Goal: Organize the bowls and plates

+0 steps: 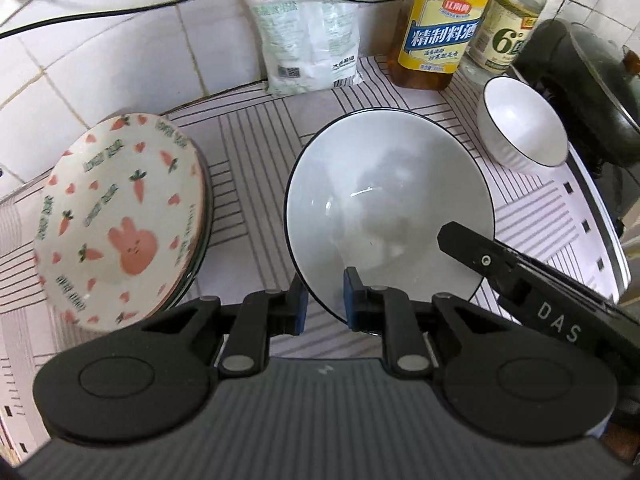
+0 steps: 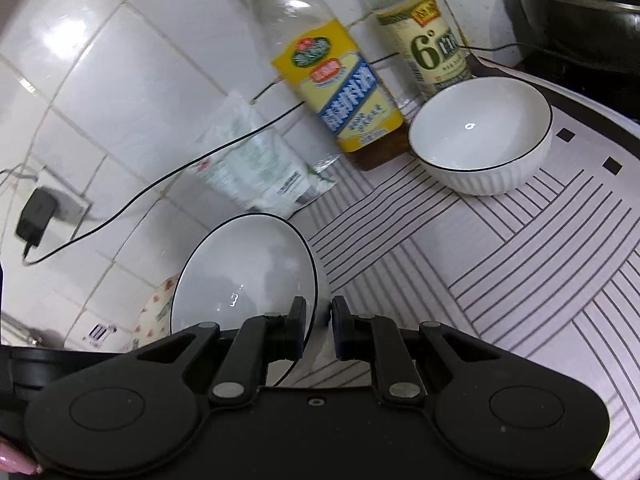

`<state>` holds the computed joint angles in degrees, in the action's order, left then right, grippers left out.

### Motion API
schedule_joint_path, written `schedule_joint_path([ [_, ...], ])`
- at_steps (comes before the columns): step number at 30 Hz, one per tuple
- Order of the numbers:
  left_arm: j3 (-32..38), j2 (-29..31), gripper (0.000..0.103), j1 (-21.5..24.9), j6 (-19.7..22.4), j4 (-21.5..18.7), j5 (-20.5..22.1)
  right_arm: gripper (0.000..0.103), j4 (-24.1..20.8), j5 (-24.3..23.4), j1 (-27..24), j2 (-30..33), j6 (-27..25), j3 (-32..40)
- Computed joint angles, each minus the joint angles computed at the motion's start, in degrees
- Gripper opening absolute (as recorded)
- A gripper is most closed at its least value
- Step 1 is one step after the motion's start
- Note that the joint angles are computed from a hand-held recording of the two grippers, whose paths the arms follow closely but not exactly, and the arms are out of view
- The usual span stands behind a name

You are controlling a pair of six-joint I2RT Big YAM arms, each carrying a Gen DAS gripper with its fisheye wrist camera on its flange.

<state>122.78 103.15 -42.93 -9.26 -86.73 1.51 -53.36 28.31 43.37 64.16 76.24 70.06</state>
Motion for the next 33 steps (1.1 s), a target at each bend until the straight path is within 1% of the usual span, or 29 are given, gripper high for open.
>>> schedule_joint_path([
  [5, -3.92, -4.91, 0.016, 1.00, 0.73, 0.69, -0.23, 0.018, -3.00, 1.31, 3.41, 1.06, -0.37, 4.08],
  [8, -5.91, -7.43, 0.016, 2.09, 0.27, 0.90, 0.40, 0.018, -3.37, 2.45, 5.29, 1.86, -0.58, 6.15],
  [12, -8.33, -10.63, 0.016, 3.03, 0.74, 1.45, -0.40, 0.019, -3.68, 3.06, 6.94, 3.16, -1.41, 8.84],
  [16, -10.39, -13.10, 0.017, 3.93, 0.01, 0.81, -0.59, 0.019, -5.12, 2.44, 8.31, 4.65, -2.97, 11.63],
  [21, -14.11, -16.29, 0.017, 4.76, -1.36, -0.32, -1.43, 0.020, -5.42, 0.58, 9.97, 5.50, -4.04, 12.95],
  [29, -20.19, -19.97, 0.017, 6.66, -2.45, -0.79, -1.83, 0.020, -3.05, -2.00, 12.38, 7.01, -4.19, 12.23],
  [30, -20.85, -20.20, 0.017, 7.00, -2.52, -0.79, -1.58, 0.021, -2.35, -2.33, 12.56, 7.09, -3.94, 11.87],
  [33, -22.74, -20.66, 0.018, 8.28, -3.44, -0.22, -0.23, 0.022, 1.53, -3.44, 12.82, 6.56, -1.18, 9.38],
])
